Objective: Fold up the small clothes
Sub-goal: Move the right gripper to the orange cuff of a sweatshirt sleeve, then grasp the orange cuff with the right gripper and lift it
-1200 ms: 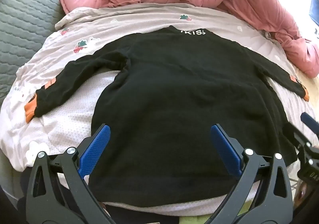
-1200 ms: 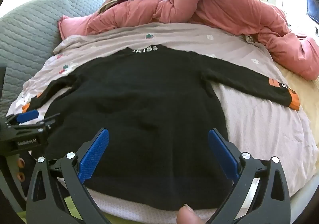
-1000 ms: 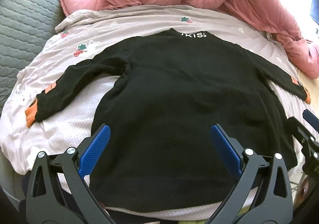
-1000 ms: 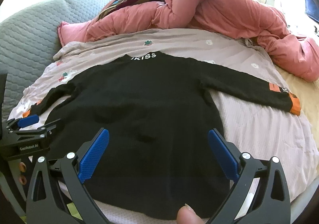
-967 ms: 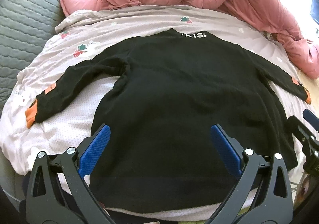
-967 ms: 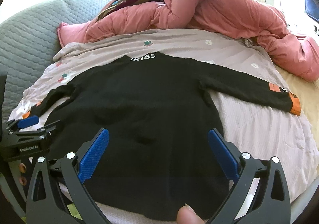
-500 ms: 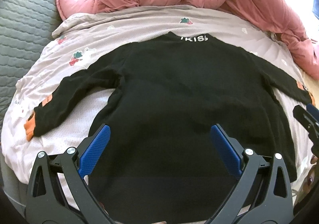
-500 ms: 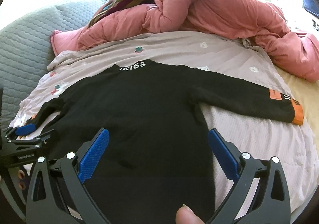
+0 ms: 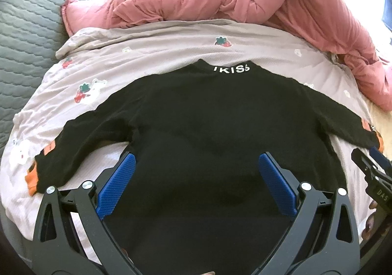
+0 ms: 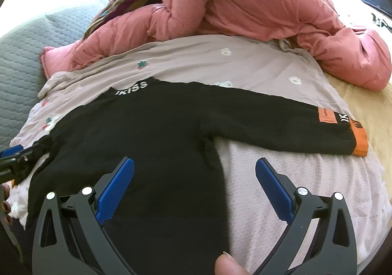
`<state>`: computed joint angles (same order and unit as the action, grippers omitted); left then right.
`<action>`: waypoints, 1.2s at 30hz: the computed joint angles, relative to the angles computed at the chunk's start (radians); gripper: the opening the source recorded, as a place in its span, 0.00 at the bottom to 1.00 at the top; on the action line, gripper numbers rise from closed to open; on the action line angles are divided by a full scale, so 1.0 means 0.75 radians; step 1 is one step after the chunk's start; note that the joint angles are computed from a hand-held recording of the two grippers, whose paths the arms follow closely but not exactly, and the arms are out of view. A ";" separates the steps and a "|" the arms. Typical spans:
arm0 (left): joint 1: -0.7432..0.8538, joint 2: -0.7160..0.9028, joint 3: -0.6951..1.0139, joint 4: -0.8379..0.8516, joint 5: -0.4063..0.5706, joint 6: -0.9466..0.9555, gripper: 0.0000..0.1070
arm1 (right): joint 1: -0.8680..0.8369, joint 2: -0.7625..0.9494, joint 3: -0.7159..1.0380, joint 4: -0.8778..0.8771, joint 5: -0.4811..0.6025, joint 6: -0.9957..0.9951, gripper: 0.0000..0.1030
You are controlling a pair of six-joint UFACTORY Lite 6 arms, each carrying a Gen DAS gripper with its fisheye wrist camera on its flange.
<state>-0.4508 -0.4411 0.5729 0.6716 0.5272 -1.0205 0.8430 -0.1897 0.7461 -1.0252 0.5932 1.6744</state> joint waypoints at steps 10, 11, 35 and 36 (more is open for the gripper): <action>0.053 0.231 0.175 0.014 -0.115 -0.009 0.89 | -0.328 -0.069 -0.048 0.050 -0.148 -0.160 0.96; 0.061 0.252 0.191 0.014 -0.126 -0.012 0.89 | -0.364 -0.074 -0.054 0.047 -0.172 -0.167 0.96; 0.039 0.728 0.567 0.368 -0.201 -0.354 0.89 | -1.152 -0.126 -0.163 0.225 -0.386 -0.655 0.96; 0.043 0.756 0.586 0.371 -0.199 -0.356 0.89 | -1.194 -0.123 -0.170 0.226 -0.399 -0.669 0.96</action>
